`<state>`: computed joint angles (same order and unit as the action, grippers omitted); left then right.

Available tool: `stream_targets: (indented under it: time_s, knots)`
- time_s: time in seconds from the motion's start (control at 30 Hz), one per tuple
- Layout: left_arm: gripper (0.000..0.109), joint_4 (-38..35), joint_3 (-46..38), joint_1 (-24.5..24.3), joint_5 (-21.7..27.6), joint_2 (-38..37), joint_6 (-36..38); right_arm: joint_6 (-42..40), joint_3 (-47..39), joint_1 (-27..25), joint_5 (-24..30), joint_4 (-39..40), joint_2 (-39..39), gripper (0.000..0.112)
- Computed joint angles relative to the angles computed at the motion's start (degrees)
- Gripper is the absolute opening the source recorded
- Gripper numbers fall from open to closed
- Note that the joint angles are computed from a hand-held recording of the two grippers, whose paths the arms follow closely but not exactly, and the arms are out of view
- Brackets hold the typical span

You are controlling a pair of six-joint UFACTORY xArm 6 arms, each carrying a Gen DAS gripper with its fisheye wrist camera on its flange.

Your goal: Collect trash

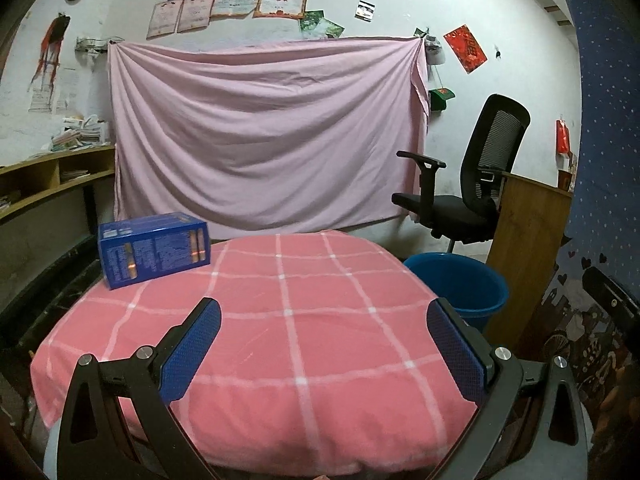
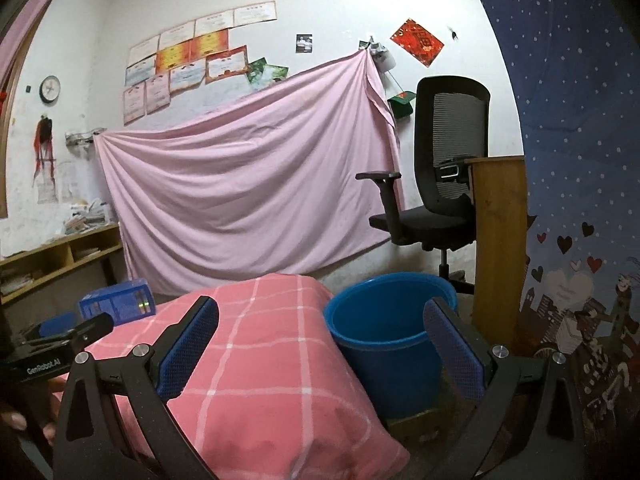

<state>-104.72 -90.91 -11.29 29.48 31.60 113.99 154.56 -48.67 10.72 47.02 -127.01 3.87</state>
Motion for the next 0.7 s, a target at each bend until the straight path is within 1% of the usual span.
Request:
stream_targets:
  time_s: [0.17, 0.3, 0.7]
  knots:
    - [0.101, -4.72, 3.35, 1.21, 1.06, -1.65, 4.87, -1.29, 1.13, 3.54, 4.04, 2.57, 0.93, 0.103]
    - [0.101, -6.35, 4.11, 1.44, 1.43, -2.09, 6.30, -2.09, 1.59, 5.08, 6.22, 3.60, 1.45, 0.103]
    - [0.101, -7.99, 4.15, 1.77, 1.70, -2.16, 7.53, -2.82, 1.39, 5.96, 7.09, 4.75, 2.29, 0.103]
